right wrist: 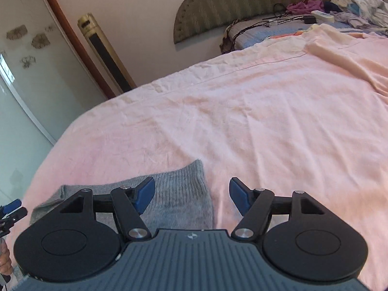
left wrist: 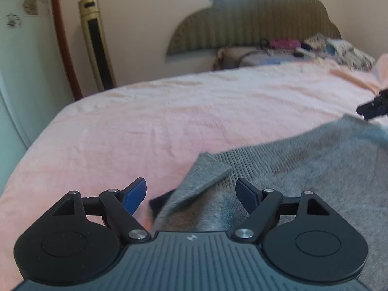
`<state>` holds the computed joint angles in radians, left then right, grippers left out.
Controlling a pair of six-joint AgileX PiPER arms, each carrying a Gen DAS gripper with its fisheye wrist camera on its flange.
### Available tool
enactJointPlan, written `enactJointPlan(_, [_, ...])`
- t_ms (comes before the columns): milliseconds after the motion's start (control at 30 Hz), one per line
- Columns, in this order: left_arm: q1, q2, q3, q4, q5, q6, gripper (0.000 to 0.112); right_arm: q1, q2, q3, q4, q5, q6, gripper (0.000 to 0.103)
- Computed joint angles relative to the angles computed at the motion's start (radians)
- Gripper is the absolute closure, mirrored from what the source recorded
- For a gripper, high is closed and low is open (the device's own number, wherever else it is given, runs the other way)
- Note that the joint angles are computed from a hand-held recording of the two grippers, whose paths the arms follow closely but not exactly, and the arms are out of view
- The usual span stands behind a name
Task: Fold small clothes
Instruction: 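Open both grippers and pull them back from the folded sweater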
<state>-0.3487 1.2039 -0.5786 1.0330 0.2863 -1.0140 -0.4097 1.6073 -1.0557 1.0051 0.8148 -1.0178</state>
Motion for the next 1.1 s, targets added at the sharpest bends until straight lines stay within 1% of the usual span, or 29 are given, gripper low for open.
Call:
enactJointPlan(33, [-0.010, 0.051, -0.029, -0.036, 0.020, 0.042, 0.042, 0.041, 0.029, -0.030, -0.028, -0.020, 0.033, 0.039])
enactJointPlan(67, [-0.015, 0.088, -0.043, -0.034, 0.025, 0.046, 0.063, 0.073, 0.049, -0.044, -0.047, -0.040, 0.042, 0.042])
enactJointPlan(100, [-0.020, 0.096, -0.039, 0.009, 0.025, 0.014, 0.075, 0.095, 0.067, -0.057, -0.071, -0.050, 0.050, 0.055])
enactJointPlan(133, [-0.016, 0.103, -0.039, 0.050, 0.013, -0.023, 0.099, 0.116, 0.089, -0.080, -0.106, -0.042, 0.079, 0.077])
enactJointPlan(167, [-0.006, 0.099, -0.039, 0.059, 0.004, -0.040, 0.104, 0.123, 0.108, -0.090, -0.118, -0.033, 0.082, 0.088])
enactJointPlan(233, [0.031, 0.074, -0.040, 0.088, -0.009, -0.113, 0.105, 0.113, 0.095, -0.059, -0.052, -0.053, 0.014, 0.092])
enactJointPlan(267, [0.062, 0.070, -0.046, 0.054, -0.021, -0.111, 0.105, 0.092, 0.083, -0.039, 0.010, -0.047, -0.034, 0.092])
enactJointPlan(300, [0.093, 0.081, -0.058, -0.020, -0.022, -0.077, 0.105, 0.064, 0.070, -0.017, 0.087, -0.045, -0.079, 0.093])
enactJointPlan(333, [0.116, 0.112, -0.086, -0.114, 0.002, -0.019, 0.105, 0.048, 0.071, -0.008, 0.124, -0.054, -0.085, 0.093])
enactJointPlan(367, [0.144, 0.119, -0.086, -0.168, -0.006, 0.024, 0.103, 0.043, 0.081, -0.007, 0.122, -0.066, -0.065, 0.093])
enactJointPlan(400, [0.172, 0.103, -0.064, -0.201, -0.034, 0.049, 0.103, 0.046, 0.094, -0.010, 0.087, -0.076, -0.033, 0.093])
enactJointPlan(467, [0.174, 0.053, -0.042, -0.230, -0.012, 0.048, 0.094, 0.035, 0.088, 0.017, 0.088, -0.059, -0.040, 0.090])
enactJointPlan(500, [0.164, 0.015, -0.025, -0.210, -0.002, 0.018, 0.092, 0.025, 0.056, 0.050, 0.115, -0.064, -0.058, 0.086])
enactJointPlan(533, [0.138, -0.027, -0.011, -0.160, 0.008, -0.039, 0.088, 0.013, 0.019, 0.078, 0.143, -0.062, -0.076, 0.073])
enactJointPlan(567, [0.107, -0.061, 0.001, -0.112, 0.009, -0.087, 0.084, -0.002, -0.024, 0.111, 0.190, -0.058, -0.111, 0.064])
enactJointPlan(600, [0.068, -0.085, 0.008, -0.075, 0.010, -0.126, 0.080, -0.015, -0.078, 0.154, 0.252, -0.058, -0.158, 0.052])
enactJointPlan(633, [0.033, -0.091, 0.003, -0.074, 0.005, -0.134, 0.066, -0.025, -0.115, 0.185, 0.300, -0.039, -0.193, 0.046])
enactJointPlan(667, [-0.001, -0.088, 0.000, -0.061, 0.003, -0.160, 0.047, -0.026, -0.136, 0.197, 0.309, -0.005, -0.193, 0.043])
enactJointPlan(700, [-0.043, -0.056, -0.028, -0.071, 0.013, -0.165, 0.042, -0.010, -0.147, 0.201, 0.295, 0.013, -0.173, 0.038])
enactJointPlan(733, [-0.078, -0.026, -0.044, -0.070, 0.024, -0.172, 0.041, 0.019, -0.159, 0.206, 0.282, 0.007, -0.154, 0.037])
enactJointPlan(767, [-0.103, 0.011, -0.061, -0.085, 0.036, -0.165, 0.041, 0.063, -0.166, 0.213, 0.262, -0.025, -0.143, 0.037])
enactJointPlan(833, [-0.142, 0.102, -0.086, -0.063, 0.090, -0.221, 0.041, 0.162, -0.162, 0.217, 0.190, -0.134, -0.090, 0.036])
enactJointPlan(867, [-0.131, 0.121, -0.058, 0.004, 0.074, -0.280, 0.038, 0.191, -0.141, 0.227, 0.181, -0.185, -0.089, 0.036])
enactJointPlan(900, [-0.111, 0.099, -0.017, 0.104, 0.027, -0.346, 0.036, 0.197, -0.118, 0.247, 0.208, -0.222, -0.127, 0.036])
enactJointPlan(933, [-0.096, 0.080, 0.022, 0.204, 0.002, -0.418, 0.035, 0.176, -0.134, 0.288, 0.265, -0.228, -0.206, 0.040])
enactJointPlan(967, [-0.079, 0.068, 0.043, 0.288, -0.021, -0.511, 0.035, 0.150, -0.144, 0.320, 0.311, -0.221, -0.306, 0.040])
enactJointPlan(1000, [-0.078, 0.064, 0.054, 0.348, -0.022, -0.583, 0.035, 0.115, -0.153, 0.351, 0.360, -0.198, -0.400, 0.044])
enactJointPlan(1033, [-0.090, 0.069, 0.055, 0.389, -0.009, -0.626, 0.035, 0.075, -0.146, 0.368, 0.417, -0.158, -0.455, 0.045])
enactJointPlan(1100, [-0.128, 0.085, 0.046, 0.404, 0.040, -0.656, 0.033, 0.044, -0.134, 0.370, 0.437, -0.124, -0.465, 0.045])
